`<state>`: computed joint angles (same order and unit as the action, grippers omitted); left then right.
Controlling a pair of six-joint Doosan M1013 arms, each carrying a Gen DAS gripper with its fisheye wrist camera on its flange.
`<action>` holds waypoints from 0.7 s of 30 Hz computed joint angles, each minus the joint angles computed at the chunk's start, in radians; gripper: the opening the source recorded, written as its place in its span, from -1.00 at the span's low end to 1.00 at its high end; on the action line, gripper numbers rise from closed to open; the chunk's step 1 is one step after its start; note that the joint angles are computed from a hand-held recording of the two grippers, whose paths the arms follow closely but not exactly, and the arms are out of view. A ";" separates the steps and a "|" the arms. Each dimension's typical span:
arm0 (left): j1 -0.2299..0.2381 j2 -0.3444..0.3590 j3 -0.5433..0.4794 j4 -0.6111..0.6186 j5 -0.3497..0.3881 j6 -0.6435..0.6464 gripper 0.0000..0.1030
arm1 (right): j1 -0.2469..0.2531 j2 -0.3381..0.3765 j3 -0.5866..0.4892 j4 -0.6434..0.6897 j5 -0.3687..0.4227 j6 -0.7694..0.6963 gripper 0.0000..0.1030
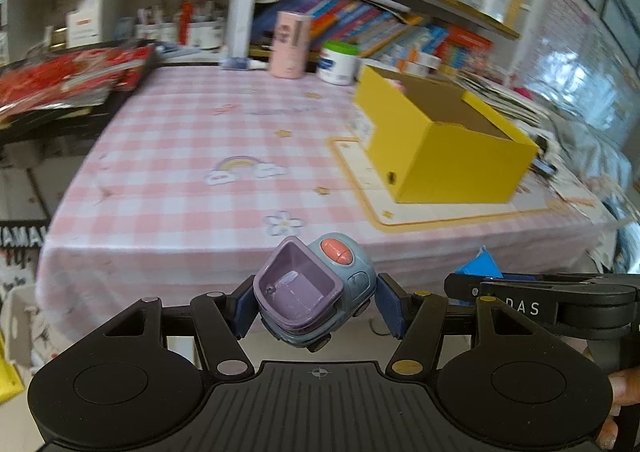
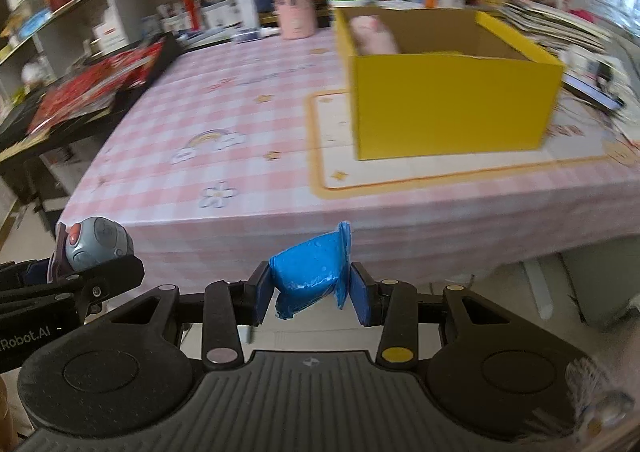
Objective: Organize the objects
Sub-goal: 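Lift the blue cup with the right tool while the left tool carries the toy car toward the box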
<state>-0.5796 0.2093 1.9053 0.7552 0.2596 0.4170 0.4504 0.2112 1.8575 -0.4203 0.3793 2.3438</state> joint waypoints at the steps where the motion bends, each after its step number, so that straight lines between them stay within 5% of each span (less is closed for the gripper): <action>1: -0.002 0.004 -0.004 -0.023 -0.006 0.031 0.17 | -0.004 -0.003 0.004 -0.018 0.004 0.027 -0.26; 14: -0.015 0.074 -0.100 -0.401 -0.048 0.483 0.17 | -0.054 -0.023 0.023 -0.145 0.051 0.199 -0.26; 21: -0.025 0.118 -0.162 -0.468 -0.044 0.555 0.17 | -0.095 -0.018 0.011 -0.134 0.056 0.167 -0.26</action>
<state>-0.6044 0.3271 1.7438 0.2875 0.2152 0.9724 0.3553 0.1929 1.8684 -0.5539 0.4349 2.5109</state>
